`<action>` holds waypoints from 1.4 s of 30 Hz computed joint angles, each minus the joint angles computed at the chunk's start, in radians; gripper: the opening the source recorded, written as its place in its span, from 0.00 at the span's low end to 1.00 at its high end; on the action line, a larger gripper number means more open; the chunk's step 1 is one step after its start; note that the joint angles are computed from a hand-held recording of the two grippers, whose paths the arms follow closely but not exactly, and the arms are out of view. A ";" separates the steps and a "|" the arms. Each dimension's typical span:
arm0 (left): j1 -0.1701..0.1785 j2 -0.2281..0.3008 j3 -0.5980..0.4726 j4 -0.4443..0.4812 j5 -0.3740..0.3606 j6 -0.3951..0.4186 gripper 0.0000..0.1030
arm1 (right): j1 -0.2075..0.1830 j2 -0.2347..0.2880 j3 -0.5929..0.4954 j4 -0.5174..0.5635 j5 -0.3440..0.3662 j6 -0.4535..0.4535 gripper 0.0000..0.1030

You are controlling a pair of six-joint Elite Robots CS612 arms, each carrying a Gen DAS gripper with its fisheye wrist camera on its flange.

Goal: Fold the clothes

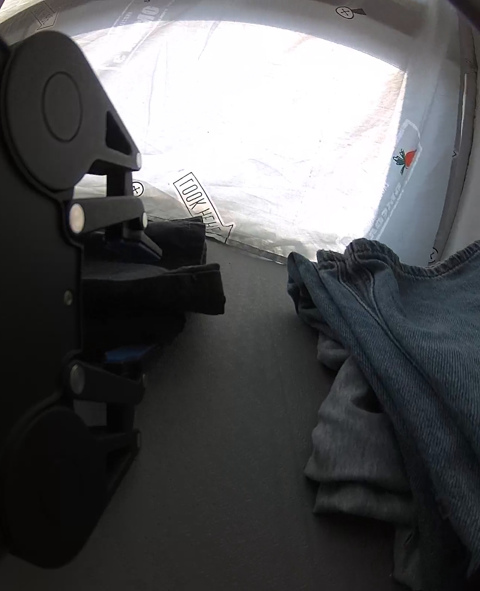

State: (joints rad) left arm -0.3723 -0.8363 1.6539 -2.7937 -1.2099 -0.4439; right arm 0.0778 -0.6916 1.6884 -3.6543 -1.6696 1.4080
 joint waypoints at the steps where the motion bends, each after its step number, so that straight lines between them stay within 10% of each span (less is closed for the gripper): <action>1: 0.000 0.000 -0.001 0.002 -0.001 0.000 1.00 | 0.000 -0.010 -0.001 0.039 0.007 -0.036 0.37; 4: 0.001 0.000 -0.003 0.006 -0.002 -0.002 1.00 | 0.011 -0.029 -0.023 0.141 -0.016 -0.188 0.40; 8: 0.000 0.001 0.000 -0.004 0.003 -0.008 1.00 | 0.030 -0.013 -0.076 0.169 -0.064 -0.209 0.72; 10: 0.000 0.002 -0.002 0.000 0.003 -0.011 1.00 | 0.023 -0.001 -0.090 0.158 -0.033 -0.130 0.59; 11: 0.000 0.002 -0.003 0.001 0.002 -0.011 1.00 | 0.015 0.009 -0.094 0.136 0.003 -0.071 0.28; 12: 0.001 0.002 -0.003 0.002 0.000 -0.011 1.00 | 0.006 0.026 -0.098 0.089 0.043 0.019 0.23; 14: 0.002 0.002 -0.003 0.000 -0.003 -0.011 1.00 | 0.007 0.059 -0.110 -0.019 0.048 0.174 0.19; 27: 0.010 0.005 0.001 -0.024 -0.027 -0.030 1.00 | 0.099 0.223 -0.387 -0.498 0.155 0.439 0.16; 33: 0.009 0.006 0.010 -0.052 -0.023 -0.027 1.00 | 0.168 0.274 -0.500 -0.346 0.379 0.450 0.17; 37: 0.010 0.007 0.017 -0.075 -0.027 -0.023 1.00 | 0.194 0.254 -0.478 -0.024 0.550 0.222 0.17; 39: 0.011 0.007 0.020 -0.086 -0.031 -0.021 1.00 | 0.204 0.232 -0.468 0.072 0.552 0.077 0.16; 42: 0.012 0.009 0.026 -0.107 -0.032 -0.021 1.00 | 0.201 0.227 -0.479 0.116 0.562 0.125 0.18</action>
